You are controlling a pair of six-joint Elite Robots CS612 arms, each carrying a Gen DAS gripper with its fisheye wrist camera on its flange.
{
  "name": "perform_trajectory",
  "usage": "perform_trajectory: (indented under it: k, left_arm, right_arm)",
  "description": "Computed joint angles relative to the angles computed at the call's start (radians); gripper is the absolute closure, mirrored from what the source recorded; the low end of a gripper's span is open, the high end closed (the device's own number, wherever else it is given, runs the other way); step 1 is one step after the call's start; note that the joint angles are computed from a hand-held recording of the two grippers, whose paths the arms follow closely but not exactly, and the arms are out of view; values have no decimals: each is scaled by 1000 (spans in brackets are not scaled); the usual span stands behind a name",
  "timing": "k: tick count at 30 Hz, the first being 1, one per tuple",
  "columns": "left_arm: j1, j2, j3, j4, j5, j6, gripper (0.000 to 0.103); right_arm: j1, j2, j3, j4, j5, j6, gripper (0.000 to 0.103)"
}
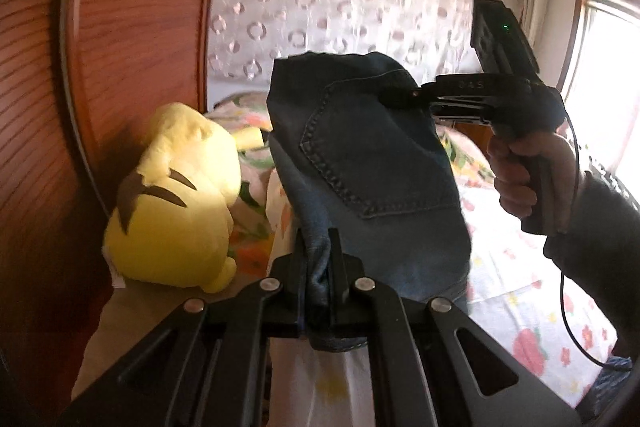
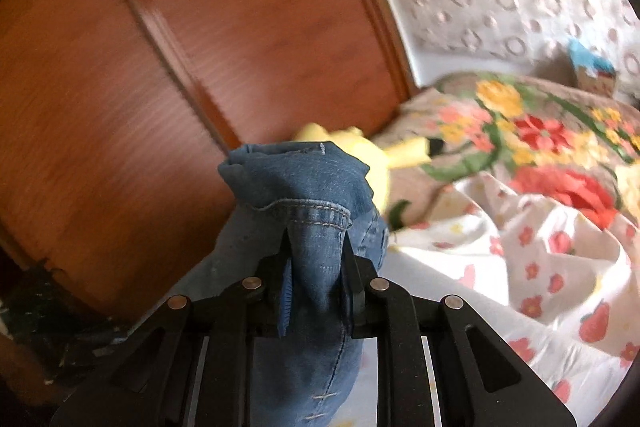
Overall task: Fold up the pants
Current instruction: 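Lift the folded jeans with the right tool and carry them toward the yellow plush, then lower the jeans beside the yellow plush toy and open the right tool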
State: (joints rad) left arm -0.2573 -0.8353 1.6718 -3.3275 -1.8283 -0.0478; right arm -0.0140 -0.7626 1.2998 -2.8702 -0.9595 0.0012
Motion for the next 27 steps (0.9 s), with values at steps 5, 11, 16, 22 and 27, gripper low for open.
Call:
perform_trajectory:
  k: [5, 11, 16, 22, 27]
  left_arm:
    - [-9, 34, -48, 63, 5, 15, 98]
    - [-36, 50, -73, 143, 54, 65, 97]
    - [-40, 55, -79, 168, 75, 60, 94]
    - [-43, 56, -78, 171, 93, 67, 91]
    - [-42, 60, -77, 164, 94, 60, 90]
  right_arm:
    - [-18, 28, -2, 19, -82, 11, 65]
    - [-10, 8, 34, 9, -337, 13, 48]
    - [-11, -13, 76, -98, -305, -45, 68]
    - [11, 6, 46, -61, -295, -119, 75]
    - [11, 45, 14, 22, -359, -105, 84]
